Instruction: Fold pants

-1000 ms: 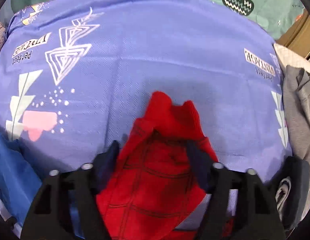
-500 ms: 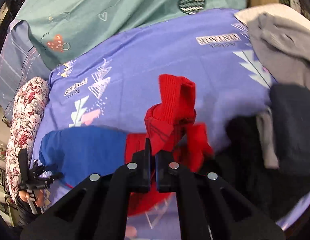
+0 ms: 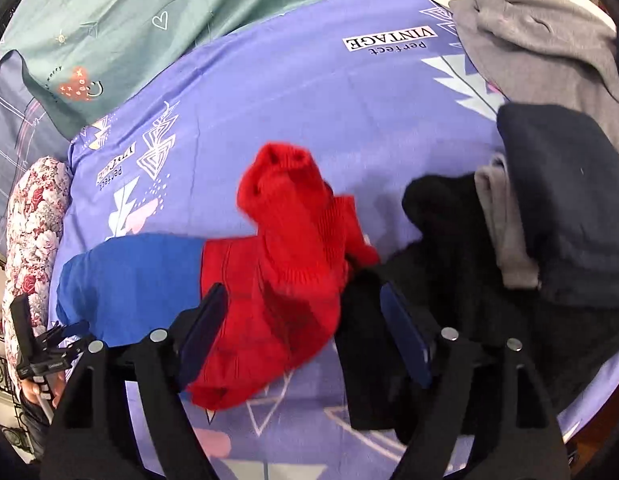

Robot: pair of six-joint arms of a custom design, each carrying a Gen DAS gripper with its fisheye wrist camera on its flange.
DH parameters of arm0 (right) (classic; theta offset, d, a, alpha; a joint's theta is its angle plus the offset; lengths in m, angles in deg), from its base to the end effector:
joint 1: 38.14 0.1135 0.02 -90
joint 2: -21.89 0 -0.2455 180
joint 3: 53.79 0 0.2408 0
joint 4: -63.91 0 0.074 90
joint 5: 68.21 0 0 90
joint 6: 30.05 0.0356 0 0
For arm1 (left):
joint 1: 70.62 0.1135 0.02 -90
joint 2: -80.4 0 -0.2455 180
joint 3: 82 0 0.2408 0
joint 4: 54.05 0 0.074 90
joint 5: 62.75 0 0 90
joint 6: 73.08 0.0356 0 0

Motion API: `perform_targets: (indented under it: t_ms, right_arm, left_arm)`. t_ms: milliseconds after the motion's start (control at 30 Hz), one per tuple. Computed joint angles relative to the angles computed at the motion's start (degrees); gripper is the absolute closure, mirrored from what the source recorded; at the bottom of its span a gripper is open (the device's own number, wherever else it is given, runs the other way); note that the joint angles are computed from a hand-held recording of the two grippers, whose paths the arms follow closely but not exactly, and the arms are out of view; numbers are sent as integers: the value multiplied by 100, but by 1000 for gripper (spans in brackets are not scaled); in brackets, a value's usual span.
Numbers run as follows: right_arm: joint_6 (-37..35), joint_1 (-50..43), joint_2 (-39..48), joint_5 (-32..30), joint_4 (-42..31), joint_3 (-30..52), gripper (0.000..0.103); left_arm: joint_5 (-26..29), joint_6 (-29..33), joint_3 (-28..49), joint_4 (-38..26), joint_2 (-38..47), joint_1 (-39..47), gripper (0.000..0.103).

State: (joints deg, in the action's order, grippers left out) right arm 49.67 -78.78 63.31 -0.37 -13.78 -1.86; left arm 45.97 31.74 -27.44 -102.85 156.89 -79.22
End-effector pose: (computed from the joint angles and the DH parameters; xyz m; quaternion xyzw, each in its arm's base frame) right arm 0.0954 -0.0642 0.2212 0.2152 0.9384 0.0866 0.2563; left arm 0.2174 -0.0444 0.1606 0.2241 0.9470 -0.1511 0.1736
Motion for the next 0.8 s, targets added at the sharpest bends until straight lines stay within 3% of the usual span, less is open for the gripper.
perform_targets:
  t_ms: [200,300,400,500,600,633,800]
  right_arm:
    - [544,594,1114,453,813,68,24]
    - [441,438,910,512,581,189,24]
    - [-142,-231,421,255,130,288,26]
    - [-671,-715,351,-232,-140,357,72]
    - [-187,-76,638,55,320,224,74]
    - [49,134,700,74,453,206,82]
    - [728,776,435,-630,389,467,86]
  left_arm:
    - [161,325,233,-422,-480,767,20]
    - [173,474,379,-544,-376,1160,20]
    - [136,558,419,-527,-183,1265,20]
    - [103,527,419,-397,34,1144,20]
    - [-76,318,309,-175,125,865,20]
    - [-88,280,268,-121,118,809,20]
    - [-254,163,199,-15,172,593,20]
